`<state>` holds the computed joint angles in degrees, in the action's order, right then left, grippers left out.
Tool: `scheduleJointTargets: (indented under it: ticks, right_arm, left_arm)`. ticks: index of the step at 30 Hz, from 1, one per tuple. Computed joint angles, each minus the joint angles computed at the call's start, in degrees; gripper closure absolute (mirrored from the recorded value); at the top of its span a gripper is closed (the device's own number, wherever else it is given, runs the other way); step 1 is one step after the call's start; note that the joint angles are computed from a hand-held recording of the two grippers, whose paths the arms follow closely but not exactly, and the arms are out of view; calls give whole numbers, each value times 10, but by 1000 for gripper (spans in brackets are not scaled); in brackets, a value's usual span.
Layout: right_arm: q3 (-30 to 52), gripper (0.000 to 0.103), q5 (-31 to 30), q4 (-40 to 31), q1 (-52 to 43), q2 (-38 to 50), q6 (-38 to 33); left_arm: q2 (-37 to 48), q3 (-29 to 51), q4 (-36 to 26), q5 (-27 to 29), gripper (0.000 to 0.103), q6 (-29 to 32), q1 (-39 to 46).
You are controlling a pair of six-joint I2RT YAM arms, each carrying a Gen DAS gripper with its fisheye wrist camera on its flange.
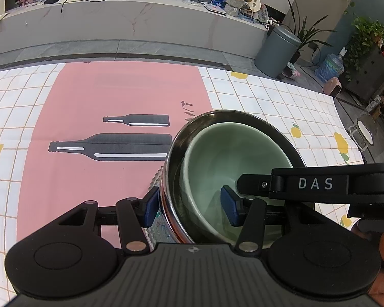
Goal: Organize plates and bowls
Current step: 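Lift the bowl stack with both grippers and carry it over the plates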
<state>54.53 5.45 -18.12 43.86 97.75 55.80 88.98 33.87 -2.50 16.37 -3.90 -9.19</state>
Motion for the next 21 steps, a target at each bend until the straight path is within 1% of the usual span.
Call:
scheduleJointTargets:
  ticks: [8, 10, 12, 13, 14, 18, 21]
  right_arm:
    - [-13, 58, -6, 16, -5, -3, 8]
    - [-17, 58, -9, 21, -6, -5, 8]
    - [-26, 58, -12, 30, -10, -9, 6]
    - [-28, 56, -10, 31, -10, -10, 7]
    - [-27, 50, -5, 27, -9, -9, 7]
    - [-31, 46, -4, 26, -11, -12, 6]
    - [-30, 44, -3, 20, -13, -16, 7]
  left_arm:
    - [4, -3, 7, -1, 44, -8, -1]
    - [4, -5, 11, 1, 43, -11, -1]
    - [6, -6, 14, 0, 39, -14, 0]
    - [7, -7, 16, 0, 38, -17, 0]
    - [7, -8, 18, 1, 38, -19, 1]
    - [6, -10, 19, -4, 34, -25, 4]
    - [3, -5, 6, -11, 32, -26, 7]
